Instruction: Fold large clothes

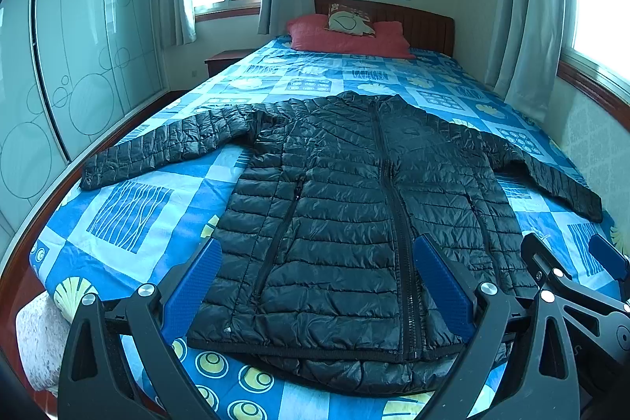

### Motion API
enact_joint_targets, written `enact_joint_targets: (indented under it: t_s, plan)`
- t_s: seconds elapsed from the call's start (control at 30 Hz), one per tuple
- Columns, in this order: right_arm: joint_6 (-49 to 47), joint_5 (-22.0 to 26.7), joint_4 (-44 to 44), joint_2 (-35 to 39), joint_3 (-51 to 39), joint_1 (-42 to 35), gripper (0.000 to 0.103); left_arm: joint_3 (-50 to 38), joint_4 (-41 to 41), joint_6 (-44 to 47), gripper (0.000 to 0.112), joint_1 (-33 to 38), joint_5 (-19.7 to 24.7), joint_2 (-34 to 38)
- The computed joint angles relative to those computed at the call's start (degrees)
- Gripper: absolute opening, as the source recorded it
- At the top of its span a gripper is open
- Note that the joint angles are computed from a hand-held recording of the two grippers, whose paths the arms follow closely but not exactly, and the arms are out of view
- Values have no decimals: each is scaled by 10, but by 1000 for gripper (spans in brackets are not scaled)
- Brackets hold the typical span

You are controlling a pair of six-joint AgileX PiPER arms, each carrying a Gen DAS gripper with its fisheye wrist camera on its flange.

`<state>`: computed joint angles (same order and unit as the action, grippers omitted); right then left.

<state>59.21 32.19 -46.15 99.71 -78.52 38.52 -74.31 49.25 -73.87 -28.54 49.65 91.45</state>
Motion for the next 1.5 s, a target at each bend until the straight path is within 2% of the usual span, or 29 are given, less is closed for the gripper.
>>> enact_joint_targets:
  t_s: [0.57,0.8,0.9,1.07,1.23,1.27,1.33,1.5]
  plan:
    - [2,-1,-2,1,2,1,101,6,2,-5,97,-1,-1,-1]
    - [0,-9,2,14,2,-5,101,35,7,-21,97,11,-29,-6]
    - [-40,-24,51,28,-8,-27,101,36,-4,-8,97,37,-38,-2]
    - [-98,-50,129,59,-29,-77,101,49,-5,-9,97,120,-60,15]
    - [-173,-95,249,107,-68,-172,100,45,30,-37,97,239,-89,68]
    - [-176,-99,264,122,-82,-195,97,40,36,-40,97,260,-93,81]
    - [-221,-88,325,155,-123,-235,69,21,44,-44,97,314,-107,122]
    - [-354,-92,532,243,-218,-353,67,-39,21,-23,97,396,-115,208]
